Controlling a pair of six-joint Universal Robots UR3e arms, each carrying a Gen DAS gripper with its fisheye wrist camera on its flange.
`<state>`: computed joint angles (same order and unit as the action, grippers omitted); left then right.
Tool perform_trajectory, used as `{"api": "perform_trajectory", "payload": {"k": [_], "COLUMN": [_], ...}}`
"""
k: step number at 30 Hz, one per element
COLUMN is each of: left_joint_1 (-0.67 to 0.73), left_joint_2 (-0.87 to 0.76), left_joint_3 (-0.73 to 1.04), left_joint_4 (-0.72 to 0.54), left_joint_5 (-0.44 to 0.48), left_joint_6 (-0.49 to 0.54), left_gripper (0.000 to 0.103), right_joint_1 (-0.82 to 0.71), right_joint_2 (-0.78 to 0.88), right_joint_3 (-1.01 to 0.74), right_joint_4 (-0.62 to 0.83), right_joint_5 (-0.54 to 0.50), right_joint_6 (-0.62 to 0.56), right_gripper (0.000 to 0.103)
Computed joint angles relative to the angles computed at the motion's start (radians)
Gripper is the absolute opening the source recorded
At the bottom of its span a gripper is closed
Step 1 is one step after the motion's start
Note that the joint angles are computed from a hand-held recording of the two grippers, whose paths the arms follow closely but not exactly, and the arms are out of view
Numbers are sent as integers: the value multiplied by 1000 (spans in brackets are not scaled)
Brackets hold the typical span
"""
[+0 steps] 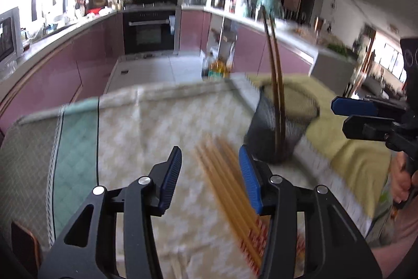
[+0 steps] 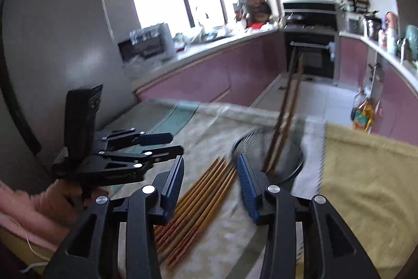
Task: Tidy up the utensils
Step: 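Move the left gripper to the chopstick row and grasp one while the right grasps another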
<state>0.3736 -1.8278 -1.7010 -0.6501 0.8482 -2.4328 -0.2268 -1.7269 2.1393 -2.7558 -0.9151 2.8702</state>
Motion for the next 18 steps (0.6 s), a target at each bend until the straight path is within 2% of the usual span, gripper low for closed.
{"api": "perform_trajectory", "payload": {"k": [3,9,18], "left_joint_1": [8,-8,-13], "left_joint_2": [11,-9,-9], "left_joint_3": [-72,-138,-171], "left_joint_4": [-11,15,36], "left_joint_5": [34,103,127], "left_joint_6": [55,85,74], "left_gripper": [45,45,45], "right_joint_1": [51,166,210], "right_joint_2": [80,241,312], "right_joint_3": [11,-26,-53], "right_joint_4": [-11,-97,-148], "right_joint_5": [-41,-227,-298], "right_joint_6": [24,109,171], "right_gripper": [40,40,38]}}
